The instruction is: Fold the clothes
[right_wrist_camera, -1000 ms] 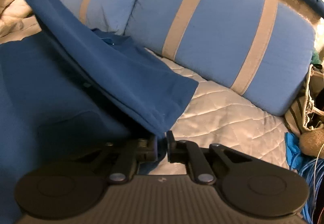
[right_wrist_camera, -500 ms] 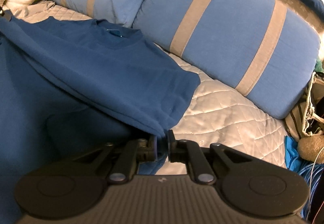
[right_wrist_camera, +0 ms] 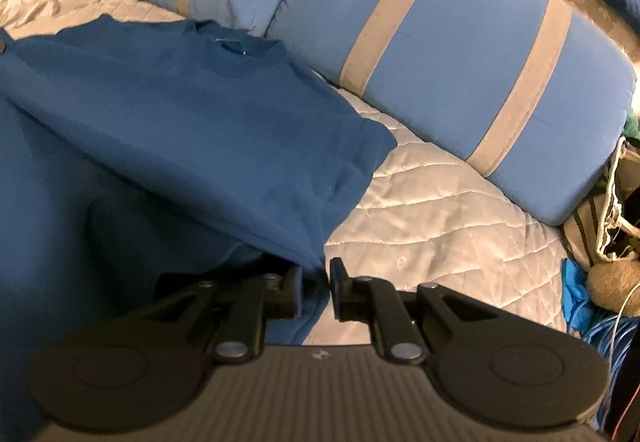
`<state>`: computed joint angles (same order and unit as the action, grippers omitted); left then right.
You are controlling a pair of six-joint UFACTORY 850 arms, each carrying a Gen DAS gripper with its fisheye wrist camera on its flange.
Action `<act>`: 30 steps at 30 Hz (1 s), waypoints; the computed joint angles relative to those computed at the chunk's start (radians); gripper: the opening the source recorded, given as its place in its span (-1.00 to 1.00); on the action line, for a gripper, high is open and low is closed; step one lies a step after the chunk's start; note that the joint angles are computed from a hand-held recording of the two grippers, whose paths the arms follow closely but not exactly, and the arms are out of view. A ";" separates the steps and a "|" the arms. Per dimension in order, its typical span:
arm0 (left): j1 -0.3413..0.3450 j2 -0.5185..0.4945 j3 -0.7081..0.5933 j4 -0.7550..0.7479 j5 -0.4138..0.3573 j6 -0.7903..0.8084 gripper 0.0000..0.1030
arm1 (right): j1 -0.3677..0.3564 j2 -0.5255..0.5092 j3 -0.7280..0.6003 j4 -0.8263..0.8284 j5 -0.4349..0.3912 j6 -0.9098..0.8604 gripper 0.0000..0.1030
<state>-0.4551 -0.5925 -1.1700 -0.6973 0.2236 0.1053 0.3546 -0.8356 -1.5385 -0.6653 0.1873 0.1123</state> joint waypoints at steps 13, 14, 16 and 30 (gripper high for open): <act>-0.007 -0.027 -0.029 -0.280 -0.005 0.225 -0.73 | -0.018 0.057 0.081 0.355 0.006 -0.393 0.45; -0.010 -0.019 -0.023 -0.316 0.004 0.247 -0.61 | -0.022 0.063 0.088 0.363 0.010 -0.395 0.47; -0.020 0.000 -0.011 -0.411 0.035 0.320 -0.44 | -0.028 0.077 0.102 0.434 0.018 -0.450 0.59; -0.163 0.223 0.128 -0.606 0.424 0.433 0.40 | -0.082 0.240 0.208 0.342 0.038 -0.135 1.00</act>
<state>-0.6183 -0.3697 -1.0417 -1.3030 0.6476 0.5384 0.2728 -0.5954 -1.3310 -0.3231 0.2252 -0.0223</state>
